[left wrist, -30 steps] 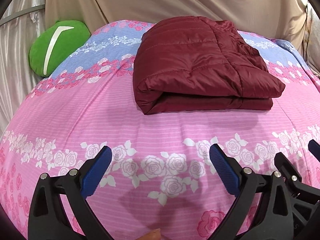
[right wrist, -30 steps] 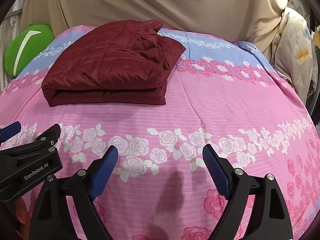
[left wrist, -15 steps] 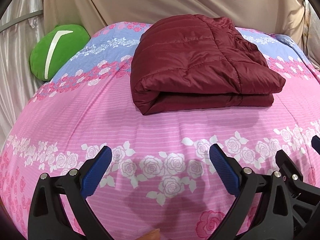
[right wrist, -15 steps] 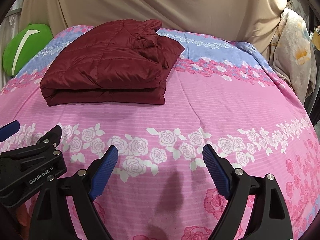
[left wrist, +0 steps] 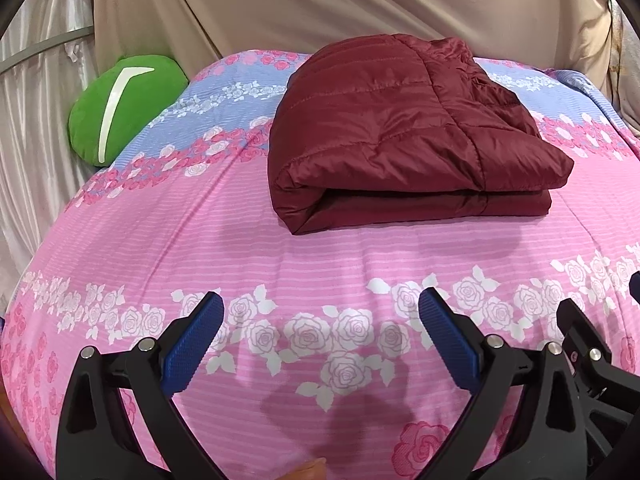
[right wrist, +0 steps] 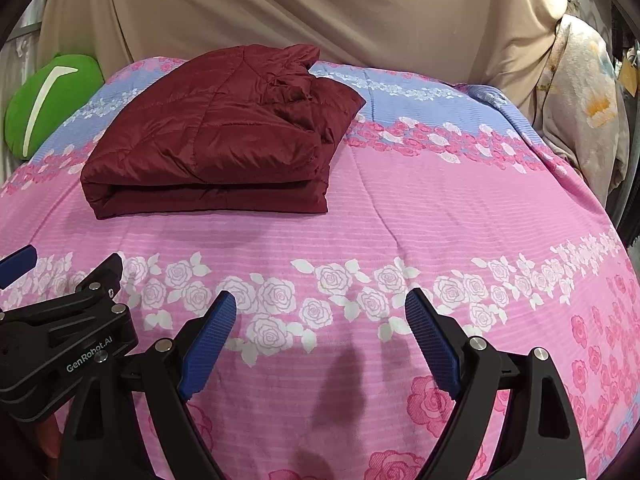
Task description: Fold large clothes
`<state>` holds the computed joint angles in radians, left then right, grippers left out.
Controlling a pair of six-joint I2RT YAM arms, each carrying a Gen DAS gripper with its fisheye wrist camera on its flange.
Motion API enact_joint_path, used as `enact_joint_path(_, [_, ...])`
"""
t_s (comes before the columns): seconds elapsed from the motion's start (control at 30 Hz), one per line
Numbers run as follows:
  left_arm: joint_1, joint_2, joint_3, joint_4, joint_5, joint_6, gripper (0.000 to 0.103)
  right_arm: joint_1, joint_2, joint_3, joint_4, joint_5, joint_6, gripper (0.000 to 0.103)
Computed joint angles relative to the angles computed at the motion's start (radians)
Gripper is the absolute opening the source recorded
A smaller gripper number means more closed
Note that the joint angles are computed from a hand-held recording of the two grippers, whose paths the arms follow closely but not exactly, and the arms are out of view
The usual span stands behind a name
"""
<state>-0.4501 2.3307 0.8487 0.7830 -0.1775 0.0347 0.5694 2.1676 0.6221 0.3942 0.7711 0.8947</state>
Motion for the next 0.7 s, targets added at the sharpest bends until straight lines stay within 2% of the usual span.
enact_joint_path(0.7, [0.000,-0.001,-0.014,0.029,-0.010,0.008,0.095,0.004,-0.003,0.001,-0.010,0.014,0.002,0.084])
